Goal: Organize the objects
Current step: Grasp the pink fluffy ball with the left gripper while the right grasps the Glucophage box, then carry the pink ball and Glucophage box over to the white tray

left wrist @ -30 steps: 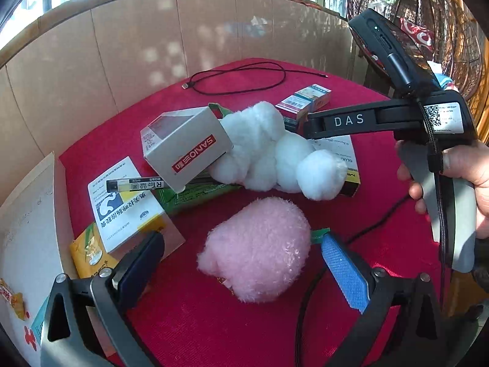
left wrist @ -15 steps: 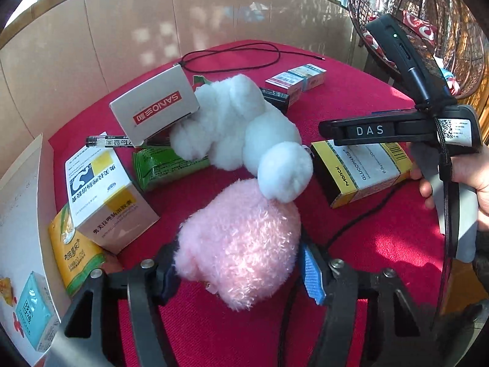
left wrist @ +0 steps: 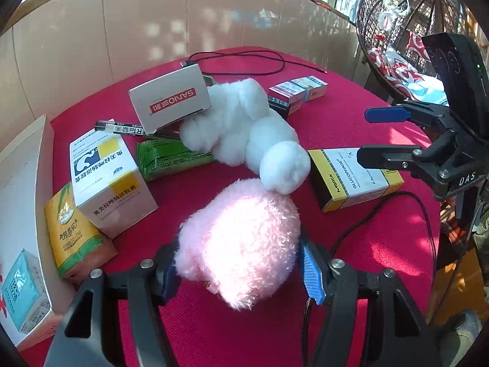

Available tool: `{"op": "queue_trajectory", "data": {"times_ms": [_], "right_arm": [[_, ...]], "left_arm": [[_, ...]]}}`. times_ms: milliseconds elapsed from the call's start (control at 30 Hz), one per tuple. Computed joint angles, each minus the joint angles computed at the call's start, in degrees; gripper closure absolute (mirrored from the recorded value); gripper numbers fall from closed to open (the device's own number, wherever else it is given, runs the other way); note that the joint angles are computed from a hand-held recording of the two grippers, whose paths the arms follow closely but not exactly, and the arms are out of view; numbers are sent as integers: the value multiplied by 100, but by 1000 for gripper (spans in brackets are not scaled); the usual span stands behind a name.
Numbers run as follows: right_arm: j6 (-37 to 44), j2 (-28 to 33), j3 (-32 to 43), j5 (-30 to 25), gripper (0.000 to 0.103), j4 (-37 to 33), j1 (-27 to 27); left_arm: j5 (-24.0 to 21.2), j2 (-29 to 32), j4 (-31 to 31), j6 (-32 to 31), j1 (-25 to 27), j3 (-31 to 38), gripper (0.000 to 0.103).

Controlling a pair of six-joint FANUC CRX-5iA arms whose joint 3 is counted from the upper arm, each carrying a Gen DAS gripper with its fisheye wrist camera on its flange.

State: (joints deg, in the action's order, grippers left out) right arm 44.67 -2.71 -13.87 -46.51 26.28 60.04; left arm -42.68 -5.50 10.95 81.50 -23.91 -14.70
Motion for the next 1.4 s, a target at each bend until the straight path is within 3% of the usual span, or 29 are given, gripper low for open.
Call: {"op": "queue_trajectory", "data": {"times_ms": [133,367,500,567,633,667,700,767,933,1067,1267,1400], "right_arm": [[804,273,199,-266,5,-177,10],[1672,364,439,-240,5,-804,-109],[1768,479,456,-526,5,-819,-58],[1712,376,368,-357,6,-1012,-141],[1578,256,217,-179,20,-935,-141],[1503,202,164,-127,38,-884,-134],[1428,166,137,-127,45,-849,-125],[1331,120,91,-123,46,-827,-115],[564,-218,-305,291,47,-574,-48],[-700,-543,-751,581,47,434,147],[-3019,-828,-1248,496,47,2700,483],[-3806,-775,-1243,539,47,3547,548]], "left_arm": [[-66,37,-80,62,-32,53,38],[-120,73,-151,117,-71,80,38],[23,-11,-20,102,-50,-61,39],[62,-53,-20,115,-54,-111,41],[87,-79,-97,193,-83,-119,43],[113,-103,-93,197,-89,-143,44],[149,-146,-90,207,-94,-180,44],[253,-244,-65,209,-104,-269,45],[428,-515,-173,253,-192,-404,46],[505,-716,-553,676,-305,-369,46],[-29,-936,-2789,3078,-914,316,46],[-510,-1052,-3748,4224,-1147,593,46]]}}
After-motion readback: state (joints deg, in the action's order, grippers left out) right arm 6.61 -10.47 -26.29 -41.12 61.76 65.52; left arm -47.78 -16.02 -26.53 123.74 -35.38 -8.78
